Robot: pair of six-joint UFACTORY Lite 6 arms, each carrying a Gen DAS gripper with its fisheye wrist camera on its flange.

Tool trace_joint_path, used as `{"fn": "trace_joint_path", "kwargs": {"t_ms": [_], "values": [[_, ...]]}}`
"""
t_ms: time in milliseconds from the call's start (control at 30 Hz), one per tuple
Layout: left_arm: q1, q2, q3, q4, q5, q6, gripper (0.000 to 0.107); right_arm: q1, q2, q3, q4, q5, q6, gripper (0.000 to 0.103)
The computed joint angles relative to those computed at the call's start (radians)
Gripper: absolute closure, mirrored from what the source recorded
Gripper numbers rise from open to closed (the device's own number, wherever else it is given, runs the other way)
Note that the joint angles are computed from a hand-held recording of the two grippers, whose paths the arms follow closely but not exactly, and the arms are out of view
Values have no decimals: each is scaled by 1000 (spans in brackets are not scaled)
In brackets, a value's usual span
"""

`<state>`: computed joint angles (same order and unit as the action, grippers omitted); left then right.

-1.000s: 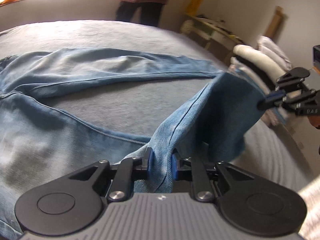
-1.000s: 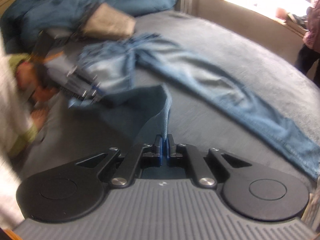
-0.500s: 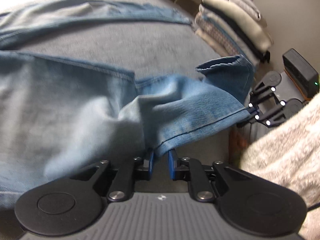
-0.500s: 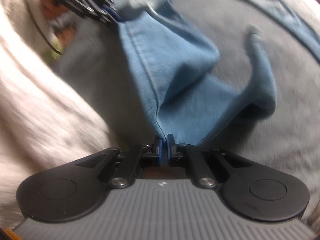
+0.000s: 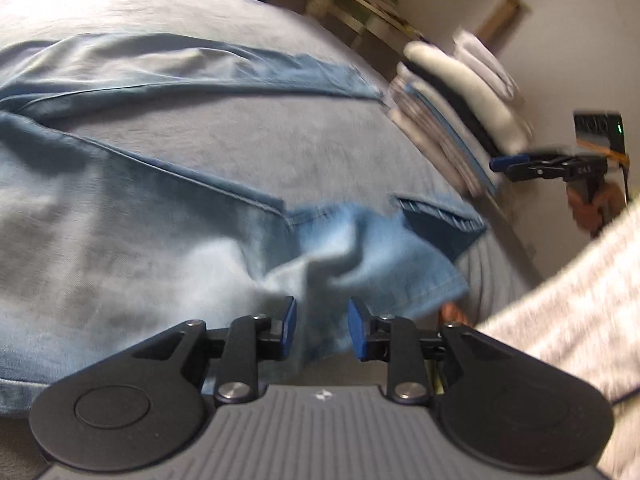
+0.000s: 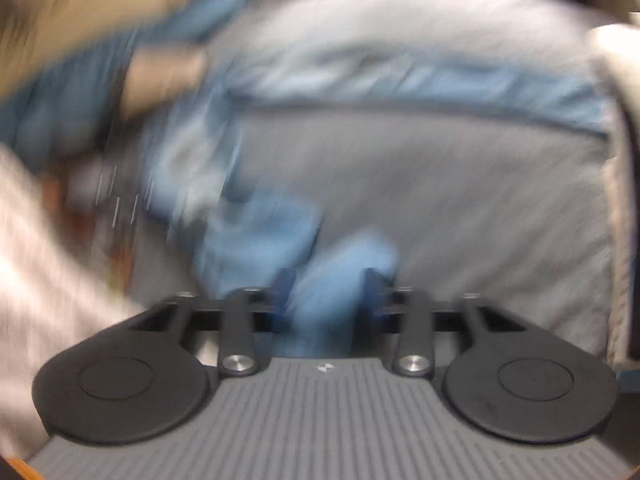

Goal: Fold clothes

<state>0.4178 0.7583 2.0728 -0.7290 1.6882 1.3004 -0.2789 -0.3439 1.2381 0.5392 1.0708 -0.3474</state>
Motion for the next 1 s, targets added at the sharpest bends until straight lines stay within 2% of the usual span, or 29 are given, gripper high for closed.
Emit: {"fn": "trace_joint_path", "kwargs": {"t_ms": [100,167,233,300,400,433,467,533,633,767,867,1000], "values": [[-19,-4,-27,-16,-67,-65,79,122,44,-46,-52,-169,116,44],[-30,-6,-42,-18,-117,-107,79,265,127,-24,-183,-242,242,42],[-29,-9,-47,-24,-141,-122,79,378,242,50,-376,-240,377,42],[-28,-15,-55,-28,-159,-124,79,468,352,113,-553,-194,497,41],[-34,-27,-81,-27,-180,-99,79,508,384,80,-660,-155,581,43],[-38,-27,-87,-23,-184,-93,79,504,372,52,-675,-157,602,57],[-42,-26,-93,-18,-188,-88,79,485,350,25,-670,-165,623,83],[-50,-16,-88,-8,-190,-91,79,434,291,-27,-642,-185,671,91],[-55,8,-61,-3,-180,-104,79,432,158,-68,-767,-181,796,93],[-65,26,-35,11,-168,-104,79,349,-20,-74,-811,-160,876,93],[-75,43,-21,23,-168,-105,79,190,-146,-132,-700,-181,829,93],[-86,58,-17,40,-180,-109,79,-53,-296,-332,-559,-271,752,93]]}}
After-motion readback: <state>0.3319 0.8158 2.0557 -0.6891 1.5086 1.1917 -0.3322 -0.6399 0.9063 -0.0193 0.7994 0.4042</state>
